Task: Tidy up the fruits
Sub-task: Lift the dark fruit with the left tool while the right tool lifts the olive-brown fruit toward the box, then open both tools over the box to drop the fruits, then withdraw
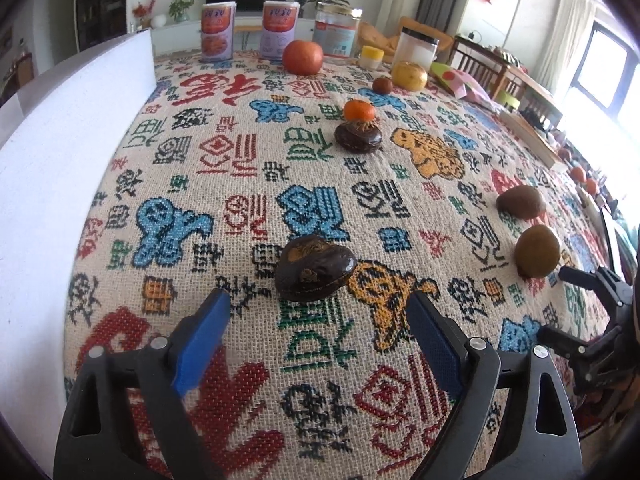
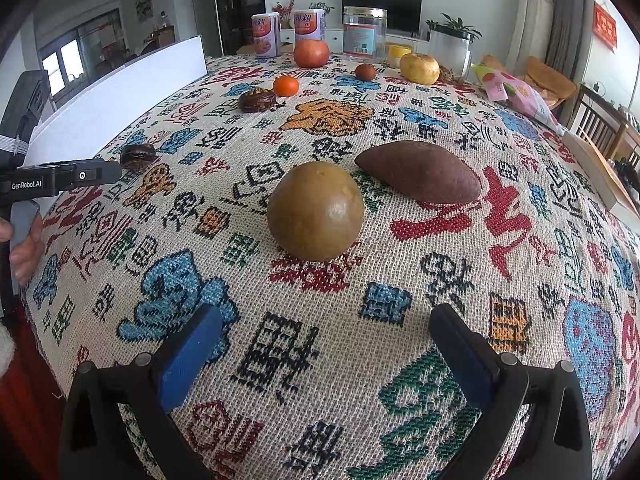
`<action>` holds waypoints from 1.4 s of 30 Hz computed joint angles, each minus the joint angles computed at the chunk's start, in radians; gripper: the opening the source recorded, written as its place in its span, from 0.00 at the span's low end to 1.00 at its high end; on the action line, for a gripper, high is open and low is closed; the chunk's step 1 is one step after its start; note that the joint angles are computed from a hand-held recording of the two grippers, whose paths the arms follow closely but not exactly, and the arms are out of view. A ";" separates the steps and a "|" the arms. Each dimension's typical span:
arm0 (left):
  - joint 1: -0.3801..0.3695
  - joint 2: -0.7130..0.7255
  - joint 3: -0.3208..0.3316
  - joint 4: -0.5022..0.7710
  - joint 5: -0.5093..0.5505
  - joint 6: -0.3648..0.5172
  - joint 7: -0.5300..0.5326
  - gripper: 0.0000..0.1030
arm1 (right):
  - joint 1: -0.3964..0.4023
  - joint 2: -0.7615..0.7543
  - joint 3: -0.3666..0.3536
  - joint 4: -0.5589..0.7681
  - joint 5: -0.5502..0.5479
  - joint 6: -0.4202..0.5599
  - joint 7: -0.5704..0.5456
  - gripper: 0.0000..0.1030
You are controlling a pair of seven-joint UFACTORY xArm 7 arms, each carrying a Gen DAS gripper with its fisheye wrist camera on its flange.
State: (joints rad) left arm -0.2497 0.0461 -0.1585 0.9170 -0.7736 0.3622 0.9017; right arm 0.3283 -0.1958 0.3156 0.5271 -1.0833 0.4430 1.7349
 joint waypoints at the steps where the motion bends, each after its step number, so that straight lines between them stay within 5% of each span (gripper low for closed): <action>1: -0.023 0.012 0.003 -0.006 0.096 -0.052 -0.077 0.70 | -0.001 -0.002 -0.002 -0.002 -0.002 -0.006 0.000 1.00; 2: -0.048 0.019 0.011 -0.020 0.151 -0.117 -0.127 0.67 | -0.004 -0.004 -0.003 -0.005 -0.010 -0.016 0.006 1.00; 4: -0.005 0.022 -0.040 -0.021 0.135 -0.145 -0.131 0.39 | -0.020 -0.023 -0.005 -0.022 -0.057 -0.059 0.057 1.00; 9: 0.010 -0.020 -0.012 -0.018 -0.040 -0.035 -0.046 0.39 | -0.090 -0.056 -0.023 -0.033 -0.102 -0.179 0.152 0.96; 13: 0.014 -0.078 0.029 -0.023 -0.066 0.081 -0.081 0.39 | -0.085 0.034 -0.041 0.070 0.039 -0.143 -0.065 0.83; 16: 0.021 -0.161 0.070 -0.046 -0.065 0.182 -0.112 0.39 | -0.049 0.109 -0.064 0.137 0.201 -0.077 -0.233 0.47; 19: 0.041 -0.271 0.140 -0.057 -0.065 0.339 -0.144 0.39 | -0.018 0.102 -0.068 0.150 0.246 -0.066 -0.270 0.47; 23: 0.082 -0.366 0.234 -0.006 -0.063 0.471 -0.157 0.39 | 0.017 0.107 -0.063 0.213 0.348 -0.179 -0.387 0.47; 27: 0.152 -0.319 0.279 0.098 -0.021 0.441 -0.211 0.39 | 0.086 0.246 -0.047 0.446 0.534 -0.243 -0.656 0.47; 31: 0.242 -0.155 0.266 0.208 0.138 0.379 -0.353 0.39 | 0.126 0.483 0.024 0.771 0.748 -0.231 -0.942 0.47; 38: 0.312 -0.062 0.216 0.196 0.324 0.312 -0.472 0.40 | 0.280 0.910 0.025 1.402 0.853 0.071 -1.165 0.47; 40: 0.320 -0.067 0.213 0.180 0.332 0.264 -0.495 0.50 | 0.347 1.018 -0.035 1.587 0.847 0.193 -1.174 0.48; 42: 0.328 -0.064 0.214 0.189 0.347 0.235 -0.519 0.69 | 0.387 1.069 -0.090 1.675 0.840 0.209 -1.178 0.51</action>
